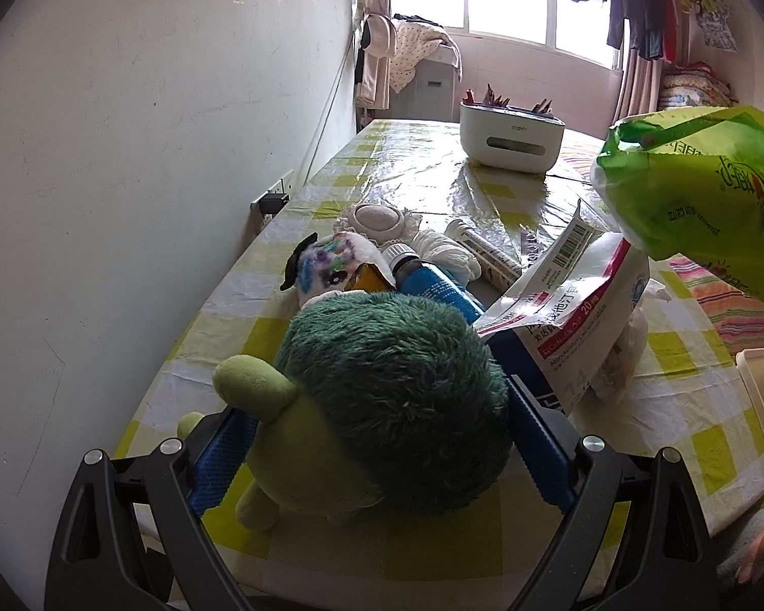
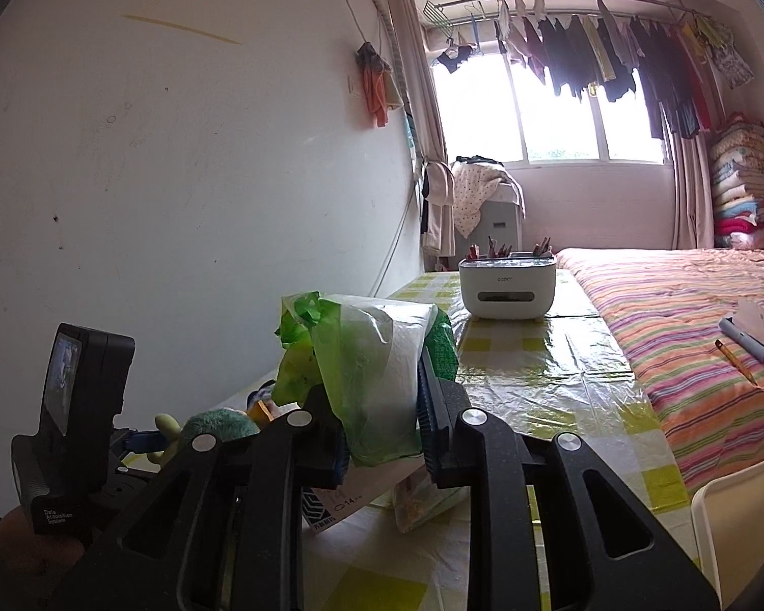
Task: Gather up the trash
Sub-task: 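Carry the green bag over the cream bin and open the right tool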
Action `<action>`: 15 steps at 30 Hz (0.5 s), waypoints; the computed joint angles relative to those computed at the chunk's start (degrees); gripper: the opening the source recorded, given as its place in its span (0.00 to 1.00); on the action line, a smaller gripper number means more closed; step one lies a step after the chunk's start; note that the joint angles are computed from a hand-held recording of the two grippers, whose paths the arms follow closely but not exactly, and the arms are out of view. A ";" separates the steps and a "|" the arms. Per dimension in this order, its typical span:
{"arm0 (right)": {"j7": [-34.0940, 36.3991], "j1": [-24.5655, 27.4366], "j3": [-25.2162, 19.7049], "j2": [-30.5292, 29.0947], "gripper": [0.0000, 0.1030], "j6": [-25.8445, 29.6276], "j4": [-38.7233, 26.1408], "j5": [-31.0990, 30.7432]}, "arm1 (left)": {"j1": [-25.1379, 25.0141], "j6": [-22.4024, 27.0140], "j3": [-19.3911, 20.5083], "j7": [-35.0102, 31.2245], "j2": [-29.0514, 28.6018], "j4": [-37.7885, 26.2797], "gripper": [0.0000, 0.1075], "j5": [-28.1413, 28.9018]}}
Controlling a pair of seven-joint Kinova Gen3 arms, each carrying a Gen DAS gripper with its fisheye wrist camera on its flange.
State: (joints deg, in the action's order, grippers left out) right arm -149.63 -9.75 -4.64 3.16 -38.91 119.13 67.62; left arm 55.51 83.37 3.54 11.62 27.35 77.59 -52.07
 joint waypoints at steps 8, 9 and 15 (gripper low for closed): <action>8.37 1.28 0.99 -1.64 0.22 -1.23 4.42 -8.50 | 1.66 1.80 -0.37 -0.16 0.67 -0.68 0.73 -1.19; 8.62 1.38 1.06 -1.63 0.22 -1.25 4.64 -8.86 | 2.04 1.98 -0.37 0.52 0.65 -0.67 0.72 -1.49; 10.56 2.14 1.49 -1.74 0.22 -1.95 6.11 -12.57 | 4.45 1.71 0.00 6.04 -0.58 1.68 0.69 -6.33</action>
State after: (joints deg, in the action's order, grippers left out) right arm -139.07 -7.61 -3.16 1.42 -40.86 125.23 55.04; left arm 59.96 85.09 3.54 17.65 26.77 79.27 -58.40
